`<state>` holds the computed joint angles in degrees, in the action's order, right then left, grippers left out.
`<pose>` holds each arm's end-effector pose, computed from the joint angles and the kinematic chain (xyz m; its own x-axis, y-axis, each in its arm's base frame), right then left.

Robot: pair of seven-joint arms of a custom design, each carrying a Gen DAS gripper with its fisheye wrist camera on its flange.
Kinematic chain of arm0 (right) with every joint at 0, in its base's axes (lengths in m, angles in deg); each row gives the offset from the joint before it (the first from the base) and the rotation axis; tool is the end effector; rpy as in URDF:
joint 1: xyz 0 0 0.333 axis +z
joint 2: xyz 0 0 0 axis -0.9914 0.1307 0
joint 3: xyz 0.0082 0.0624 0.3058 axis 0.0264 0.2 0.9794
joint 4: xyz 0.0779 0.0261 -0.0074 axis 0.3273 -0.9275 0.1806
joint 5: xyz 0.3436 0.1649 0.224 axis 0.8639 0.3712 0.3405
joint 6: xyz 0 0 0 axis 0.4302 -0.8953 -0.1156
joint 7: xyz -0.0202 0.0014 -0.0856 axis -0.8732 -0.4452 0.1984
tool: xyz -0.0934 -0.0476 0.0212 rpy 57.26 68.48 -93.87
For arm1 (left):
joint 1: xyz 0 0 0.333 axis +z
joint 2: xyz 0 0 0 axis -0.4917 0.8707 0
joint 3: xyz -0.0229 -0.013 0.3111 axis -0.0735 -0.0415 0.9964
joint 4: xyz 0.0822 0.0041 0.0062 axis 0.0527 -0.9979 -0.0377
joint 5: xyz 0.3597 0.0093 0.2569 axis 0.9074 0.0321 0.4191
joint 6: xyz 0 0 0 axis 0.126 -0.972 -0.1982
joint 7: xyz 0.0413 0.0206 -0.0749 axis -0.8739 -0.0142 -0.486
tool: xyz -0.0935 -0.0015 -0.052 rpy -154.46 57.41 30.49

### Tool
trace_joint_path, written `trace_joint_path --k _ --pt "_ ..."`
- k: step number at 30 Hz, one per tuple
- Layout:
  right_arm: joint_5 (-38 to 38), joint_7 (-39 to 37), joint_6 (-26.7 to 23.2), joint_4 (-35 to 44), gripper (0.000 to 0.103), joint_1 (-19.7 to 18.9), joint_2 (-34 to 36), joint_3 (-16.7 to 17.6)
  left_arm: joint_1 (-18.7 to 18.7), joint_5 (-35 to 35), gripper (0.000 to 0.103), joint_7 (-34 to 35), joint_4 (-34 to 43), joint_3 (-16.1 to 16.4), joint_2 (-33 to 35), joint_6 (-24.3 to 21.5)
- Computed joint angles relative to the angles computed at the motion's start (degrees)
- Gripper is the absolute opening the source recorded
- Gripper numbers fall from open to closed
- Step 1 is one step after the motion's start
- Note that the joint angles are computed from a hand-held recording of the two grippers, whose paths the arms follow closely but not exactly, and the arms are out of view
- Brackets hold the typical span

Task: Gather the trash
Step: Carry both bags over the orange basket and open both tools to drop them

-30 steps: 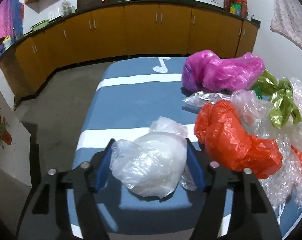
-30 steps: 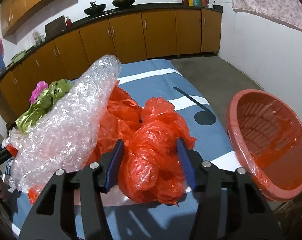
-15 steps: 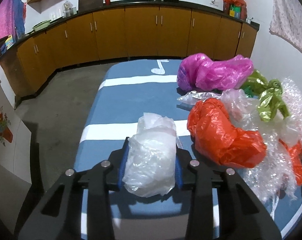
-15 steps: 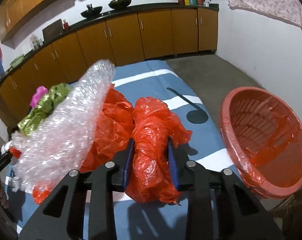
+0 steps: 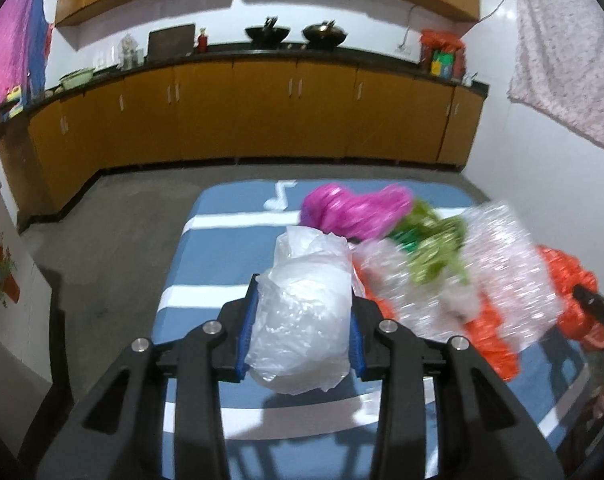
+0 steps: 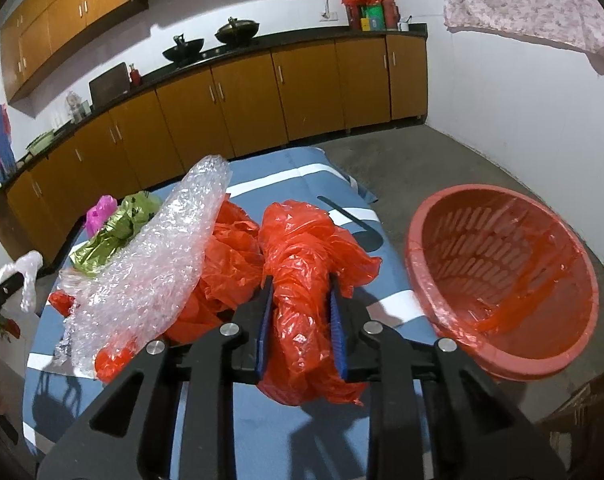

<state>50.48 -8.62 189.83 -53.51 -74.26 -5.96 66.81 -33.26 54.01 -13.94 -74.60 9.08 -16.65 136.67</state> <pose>0.6335 0.0885 0.4028 0.5080 -0.8478 -0.1521 -0.6034 -0.2243 -0.7652 0.4578 -0.1773 0.4063 0.5776 -0.8118 0.0858 -0.4437 -0.4003 -0.8018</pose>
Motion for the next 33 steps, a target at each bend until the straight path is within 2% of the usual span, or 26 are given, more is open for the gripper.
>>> trace_joint_path --k 5,10,15,20,25,33 --pt "4.3 -3.9 -0.7 -0.6 0.025 -0.9 -1.7 -0.7 -0.8 2.8 0.036 -0.7 4.2 -1.6 1.2 0.4" --pt "9.4 -9.4 2.1 0.0 0.025 -1.3 -2.4 -1.7 -2.5 6.7 0.036 -0.9 12.0 -2.1 7.0 1.7" --pt "11.8 -10.6 5.6 3.0 0.025 -2.7 -0.3 -2.7 -5.7 11.3 0.036 -1.4 23.0 -1.0 17.5 4.0" --pt "11.1 -8.3 7.3 6.4 0.025 -5.3 2.7 -3.0 -10.2 12.9 0.036 2.0 36.1 1.3 30.4 6.7" --pt "9.0 -5.0 7.0 9.5 0.025 -8.0 5.7 -2.5 -13.7 8.9 0.036 8.8 48.8 3.7 42.2 9.9" --pt "6.2 -0.7 6.7 14.4 0.025 -11.1 10.6 -0.9 -16.9 -3.0 0.037 26.6 68.4 4.7 58.7 11.6"
